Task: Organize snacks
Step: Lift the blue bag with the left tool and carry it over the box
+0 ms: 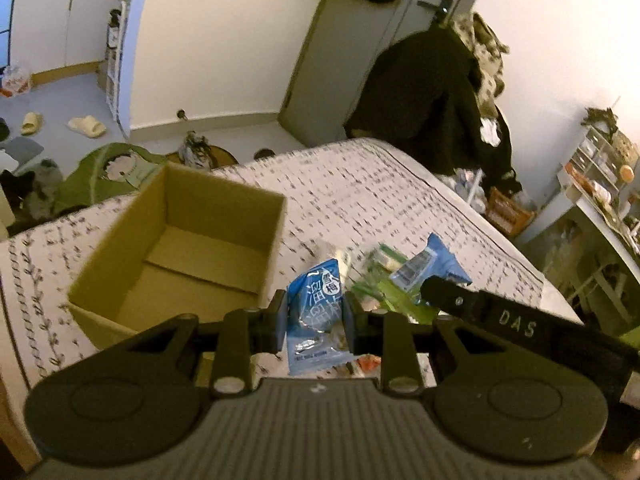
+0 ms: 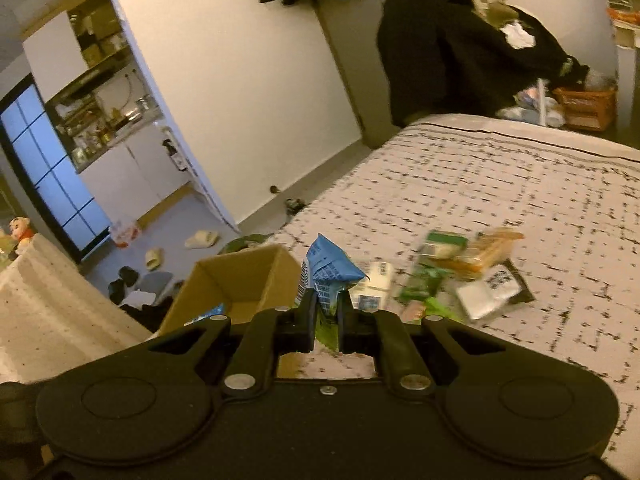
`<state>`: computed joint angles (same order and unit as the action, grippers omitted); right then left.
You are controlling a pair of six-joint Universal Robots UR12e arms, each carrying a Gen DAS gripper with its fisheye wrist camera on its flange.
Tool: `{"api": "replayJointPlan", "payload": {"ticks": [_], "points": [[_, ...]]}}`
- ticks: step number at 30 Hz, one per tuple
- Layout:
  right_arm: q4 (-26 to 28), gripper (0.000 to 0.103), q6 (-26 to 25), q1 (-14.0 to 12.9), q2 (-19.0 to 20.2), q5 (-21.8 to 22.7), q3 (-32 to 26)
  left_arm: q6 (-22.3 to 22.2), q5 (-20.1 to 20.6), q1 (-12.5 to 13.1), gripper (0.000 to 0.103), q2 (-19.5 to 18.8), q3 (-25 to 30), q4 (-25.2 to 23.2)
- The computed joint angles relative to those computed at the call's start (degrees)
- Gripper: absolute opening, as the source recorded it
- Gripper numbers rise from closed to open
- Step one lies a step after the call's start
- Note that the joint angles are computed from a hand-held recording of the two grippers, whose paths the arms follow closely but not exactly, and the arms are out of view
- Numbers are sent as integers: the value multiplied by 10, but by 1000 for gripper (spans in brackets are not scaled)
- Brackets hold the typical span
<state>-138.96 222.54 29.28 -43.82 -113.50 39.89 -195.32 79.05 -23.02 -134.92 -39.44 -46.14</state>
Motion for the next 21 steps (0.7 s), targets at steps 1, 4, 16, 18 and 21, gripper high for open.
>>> {"api": "replayJointPlan", "payload": {"ticks": [1,4,16,18,21], "points": [[2,10,-1,1,5,1,-9,-1,3,2,27,1,-1,4],[4,10,-8,5,16,4,-28,-7,14,5,27,2,-1,9],[43,10,-3,17,98,13,-174,-19,52,24,27,2,3,20],[50,10,8,19,112,12,-198,-23,56,28,27,0,8,21],[61,10,26,20,130,9,-229,-25,60,32,27,-3,14,22]]}}
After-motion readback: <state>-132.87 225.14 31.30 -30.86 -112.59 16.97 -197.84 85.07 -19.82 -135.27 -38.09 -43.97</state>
